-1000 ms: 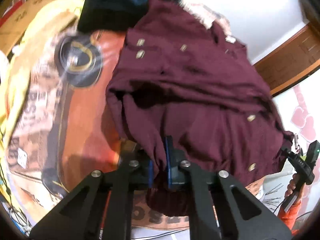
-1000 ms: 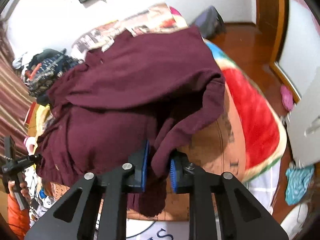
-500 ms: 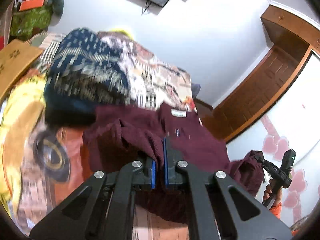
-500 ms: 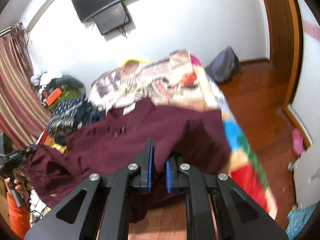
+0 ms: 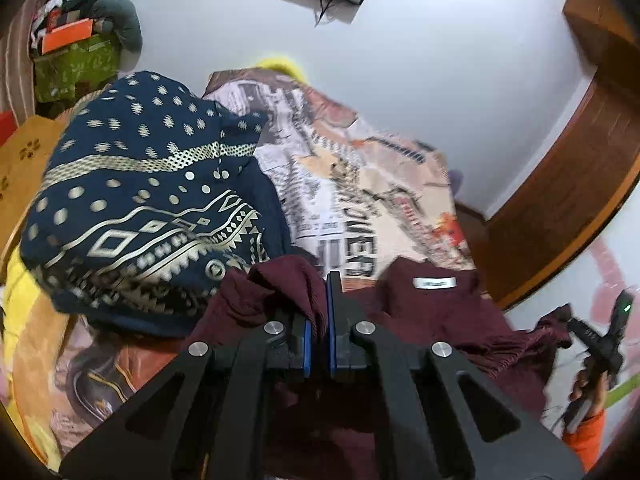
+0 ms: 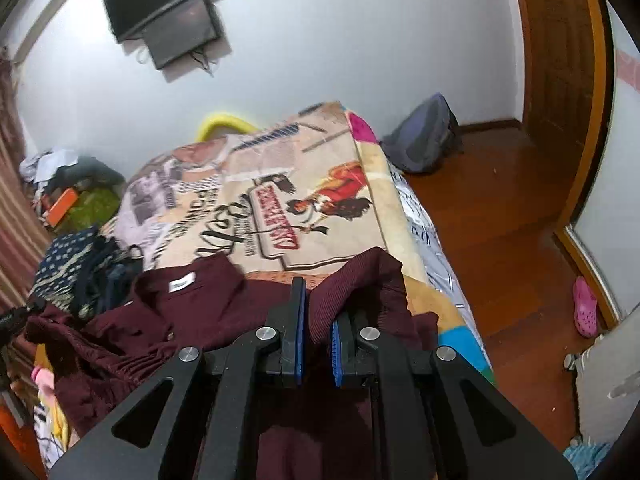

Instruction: Fold large clothes

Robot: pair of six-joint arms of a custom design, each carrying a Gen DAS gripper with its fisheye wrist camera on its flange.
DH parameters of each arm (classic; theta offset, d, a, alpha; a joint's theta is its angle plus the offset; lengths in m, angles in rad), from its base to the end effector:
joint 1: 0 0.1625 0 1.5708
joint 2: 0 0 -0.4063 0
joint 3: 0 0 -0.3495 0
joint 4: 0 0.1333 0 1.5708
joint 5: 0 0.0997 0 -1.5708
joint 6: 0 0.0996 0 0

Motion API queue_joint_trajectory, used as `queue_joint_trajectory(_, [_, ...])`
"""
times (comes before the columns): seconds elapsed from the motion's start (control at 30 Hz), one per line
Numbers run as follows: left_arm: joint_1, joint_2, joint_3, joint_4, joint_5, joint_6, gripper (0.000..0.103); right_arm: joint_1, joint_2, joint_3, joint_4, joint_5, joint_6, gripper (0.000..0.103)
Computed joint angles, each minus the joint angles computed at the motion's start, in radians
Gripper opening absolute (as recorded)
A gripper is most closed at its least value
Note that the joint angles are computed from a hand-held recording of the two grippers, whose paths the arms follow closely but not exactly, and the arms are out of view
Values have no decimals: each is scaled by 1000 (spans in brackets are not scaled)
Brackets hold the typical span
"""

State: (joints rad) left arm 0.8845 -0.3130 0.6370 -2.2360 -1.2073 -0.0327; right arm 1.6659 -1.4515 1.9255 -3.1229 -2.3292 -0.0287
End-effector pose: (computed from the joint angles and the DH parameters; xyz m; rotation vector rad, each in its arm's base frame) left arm -0.4037 -0.7590 0.1220 0.8300 2.7300 -0.6443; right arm 0.1092 -0.4619 0.4600 -0.3722 -2.1416 1.2920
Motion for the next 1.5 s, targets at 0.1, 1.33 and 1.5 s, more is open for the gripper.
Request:
queue_joint_trajectory(0.1, [-10, 61, -77, 42, 62, 44, 5, -36, 13, -22, 53, 11, 25, 9])
queue_joint_trajectory(1.33, [-127, -197, 578, -51, 156, 69, 59, 190, 102, 78, 308, -187, 71, 68])
queue_joint_trajectory(1.5, [-126, -238, 651, -97, 170, 39, 59, 219, 115, 70, 327, -241, 73, 68])
